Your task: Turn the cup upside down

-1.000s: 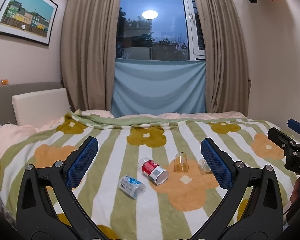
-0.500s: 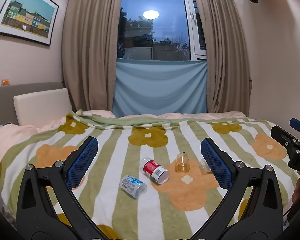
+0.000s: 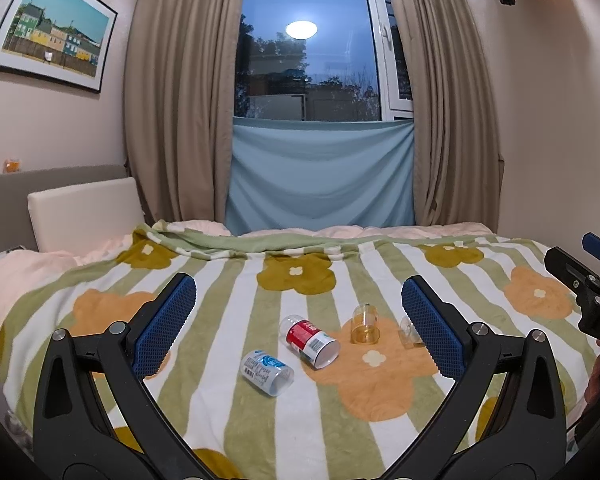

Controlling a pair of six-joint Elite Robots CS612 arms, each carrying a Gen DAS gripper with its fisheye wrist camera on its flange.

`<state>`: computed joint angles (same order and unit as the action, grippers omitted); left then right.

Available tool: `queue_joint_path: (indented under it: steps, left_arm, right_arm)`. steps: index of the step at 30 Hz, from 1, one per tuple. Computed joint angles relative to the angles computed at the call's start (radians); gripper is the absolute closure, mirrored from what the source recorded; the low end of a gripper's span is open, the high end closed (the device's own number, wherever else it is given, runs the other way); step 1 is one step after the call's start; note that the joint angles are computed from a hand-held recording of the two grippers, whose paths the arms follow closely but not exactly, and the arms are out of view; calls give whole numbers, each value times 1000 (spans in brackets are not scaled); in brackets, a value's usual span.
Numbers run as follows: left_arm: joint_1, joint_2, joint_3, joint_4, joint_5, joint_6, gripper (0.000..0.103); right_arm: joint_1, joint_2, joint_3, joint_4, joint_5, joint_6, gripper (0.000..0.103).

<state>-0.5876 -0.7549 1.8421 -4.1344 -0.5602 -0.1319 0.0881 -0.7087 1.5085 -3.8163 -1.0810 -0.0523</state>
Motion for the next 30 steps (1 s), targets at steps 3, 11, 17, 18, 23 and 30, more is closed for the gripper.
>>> queue_joint_path:
  steps: [3,11,17,18,23,30]
  left_arm:
    - [0,2,2,-7,-3,3,0]
    - [7,-5,2,89,-42,-57,0]
    - [43,-15,-46,163,-153,-12,0]
    - [56,-16,-66,196,-181,1,0]
    - [126,-17,-180,421,-356,12,0]
    - [190,35,-379,793,-525,-12,0]
  right_arm:
    - [0,0,2,-11,-1,9,0]
    - [-6,-4,6,12,-1,-16,0]
    - [-17,0,-1,-1,3,-2,0]
    - [-20,0,-2,1,5,-1,0]
    - [-33,-2,-7,38,41,-1,0]
    - [-47,-6,-14,125,55,-21,0]
